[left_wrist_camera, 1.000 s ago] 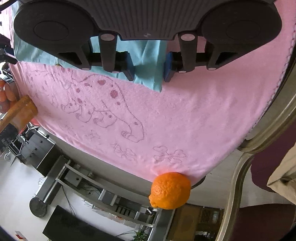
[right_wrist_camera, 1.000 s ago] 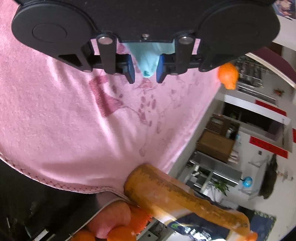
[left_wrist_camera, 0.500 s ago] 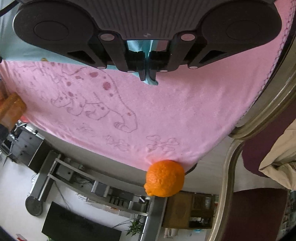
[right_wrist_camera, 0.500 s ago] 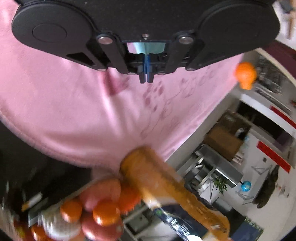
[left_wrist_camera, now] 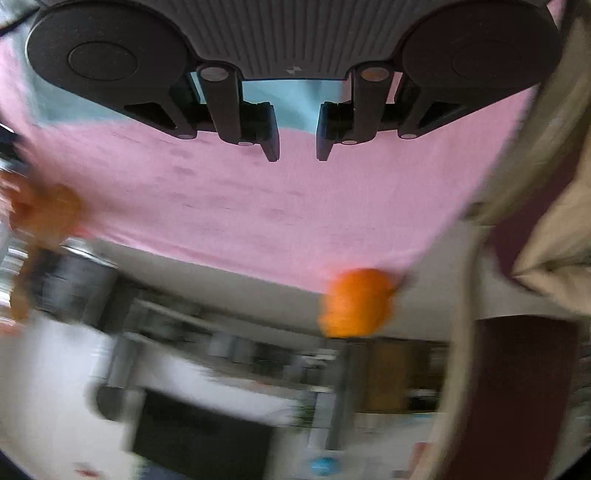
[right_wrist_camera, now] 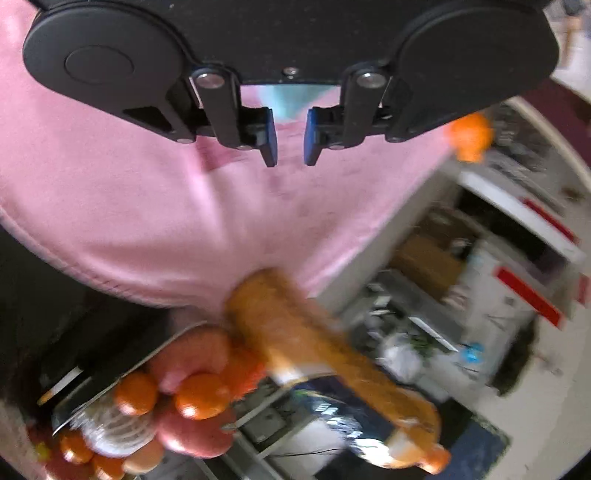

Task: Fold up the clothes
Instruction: 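Open both grippers and lift them off the shirt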

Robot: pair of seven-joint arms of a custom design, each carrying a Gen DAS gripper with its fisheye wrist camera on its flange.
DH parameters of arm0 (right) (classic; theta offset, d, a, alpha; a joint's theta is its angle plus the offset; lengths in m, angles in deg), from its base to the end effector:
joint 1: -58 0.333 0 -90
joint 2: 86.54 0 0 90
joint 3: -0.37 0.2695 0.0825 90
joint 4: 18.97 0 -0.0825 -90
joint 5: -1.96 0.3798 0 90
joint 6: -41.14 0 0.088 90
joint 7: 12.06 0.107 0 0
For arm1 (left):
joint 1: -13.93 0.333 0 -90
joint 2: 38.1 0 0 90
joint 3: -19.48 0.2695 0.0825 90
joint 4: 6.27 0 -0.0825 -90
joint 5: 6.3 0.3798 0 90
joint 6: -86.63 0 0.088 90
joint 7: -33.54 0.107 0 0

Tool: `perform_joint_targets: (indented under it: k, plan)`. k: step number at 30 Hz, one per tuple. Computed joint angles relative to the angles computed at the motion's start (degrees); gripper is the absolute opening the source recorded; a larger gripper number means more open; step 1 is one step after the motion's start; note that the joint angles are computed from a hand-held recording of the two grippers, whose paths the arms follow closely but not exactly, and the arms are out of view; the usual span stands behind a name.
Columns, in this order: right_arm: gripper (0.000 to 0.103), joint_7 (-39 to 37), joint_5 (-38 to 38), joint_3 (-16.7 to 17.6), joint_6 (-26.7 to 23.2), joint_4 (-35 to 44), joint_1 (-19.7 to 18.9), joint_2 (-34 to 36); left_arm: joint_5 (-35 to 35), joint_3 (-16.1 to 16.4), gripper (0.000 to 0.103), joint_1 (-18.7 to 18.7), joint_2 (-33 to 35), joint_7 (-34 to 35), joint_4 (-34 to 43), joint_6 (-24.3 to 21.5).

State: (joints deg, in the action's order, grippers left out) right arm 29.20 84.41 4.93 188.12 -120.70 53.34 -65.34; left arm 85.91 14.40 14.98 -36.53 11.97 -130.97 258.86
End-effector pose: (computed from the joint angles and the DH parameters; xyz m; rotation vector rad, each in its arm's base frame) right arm 0.6545 -0.0203 0.3443 -1.2452 1.6840 0.0619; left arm 0.5318 -0.1102 0.3702 -1.9278 1.3663 -0.9197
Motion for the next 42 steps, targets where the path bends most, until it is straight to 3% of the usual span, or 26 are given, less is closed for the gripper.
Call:
perform_joint_targets:
  k: [1, 3, 5, 6, 9, 10, 11, 12, 13, 14, 18, 20, 22, 25, 29, 33, 38, 42]
  plan:
    - [0.018, 0.8, -0.1, 0.3, -4.9, 0.7, -1.0, 0.4, -1.5, 0.2, 0.022, 0.3, 1.0, 3.1, 0.6, 3.7]
    - [0.028, 4.1, -2.0, 0.4, -15.0, 3.1, -2.6, 2.6, -16.4, -0.6, 0.024, 0.6, 3.9, 19.8, 0.2, 6.6]
    - [0.03, 9.1, -5.8, 0.1, -20.6, 6.3, -2.8, 5.9, -26.5, -2.5, 0.024, 0.9, 5.3, 29.5, -0.2, 2.2]
    - [0.03, 12.2, -8.1, -0.3, -19.8, 7.1, -2.2, 6.8, -26.4, -0.7, 0.024, -1.6, 4.5, 28.3, -0.3, -2.3]
    - [0.008, 17.1, -8.8, -0.6, -13.6, 6.4, -2.0, 7.2, -23.6, -0.3, 0.023, -4.3, 3.2, 22.1, 0.3, -16.6]
    - [0.012, 18.3, -8.3, -0.9, -8.6, 4.1, -1.5, 5.3, -23.6, 0.3, 0.018, -5.3, 1.6, 19.7, -0.7, -20.2]
    - [0.016, 19.6, -8.0, -1.2, -3.7, 2.1, -1.0, 3.7, -23.8, -0.4, 0.014, -4.4, -0.9, 17.6, -3.0, -20.6]
    - [0.023, 20.8, -7.9, -1.6, 0.7, 0.4, -0.5, 2.1, -24.1, -0.6, 0.014, -3.9, -3.5, 15.6, -5.2, -20.6]
    - [0.023, 20.3, -7.2, -1.6, 2.5, -1.9, -0.8, -0.2, -24.2, -0.7, 0.015, -3.3, -6.2, 13.6, -7.6, -20.0]
    - [0.023, 18.5, -4.7, -1.3, 1.2, -4.2, -2.1, -2.8, -23.1, -0.9, 0.016, -2.5, -9.6, 11.6, -10.6, -17.3]
    - [0.026, 8.2, 6.7, -3.4, -9.8, -15.4, -4.7, -15.2, -17.7, -2.9, 0.026, 0.3, -21.5, 5.4, -21.4, -5.9]
    - [0.028, 5.6, 7.9, -5.5, -16.0, -20.9, -4.6, -21.1, -20.4, -3.0, 0.031, -0.3, -26.4, 8.3, -26.2, -2.6]
    - [0.031, 3.2, 6.0, -7.5, -20.5, -25.3, -3.8, -25.7, -26.8, -2.3, 0.035, -2.5, -29.4, 13.5, -29.9, -3.2]
    - [0.042, 0.7, -0.5, -9.4, -22.4, -29.5, -1.9, -29.6, -36.5, -1.0, 0.038, -6.3, -32.2, 20.1, -33.9, -6.3]
    - [0.041, 0.9, -6.7, -10.1, -18.3, -32.8, 1.3, -29.3, -47.9, 0.9, 0.037, -9.7, -33.1, 26.6, -35.6, -10.2]
    - [0.04, 4.1, -10.5, -9.8, -12.5, -32.9, 3.5, -27.8, -51.5, -1.3, 0.037, -8.2, -31.9, 29.4, -35.2, -9.6]
    - [0.04, 5.9, -9.9, -10.8, -12.0, -32.5, 3.8, -26.5, -60.5, 0.7, 0.029, -10.3, -29.0, 36.4, -34.9, -8.0]
    - [0.04, 5.7, -10.9, -10.8, -11.6, -32.7, 3.7, -26.3, -64.2, -0.8, 0.019, -9.8, -28.3, 39.4, -34.8, -8.2]
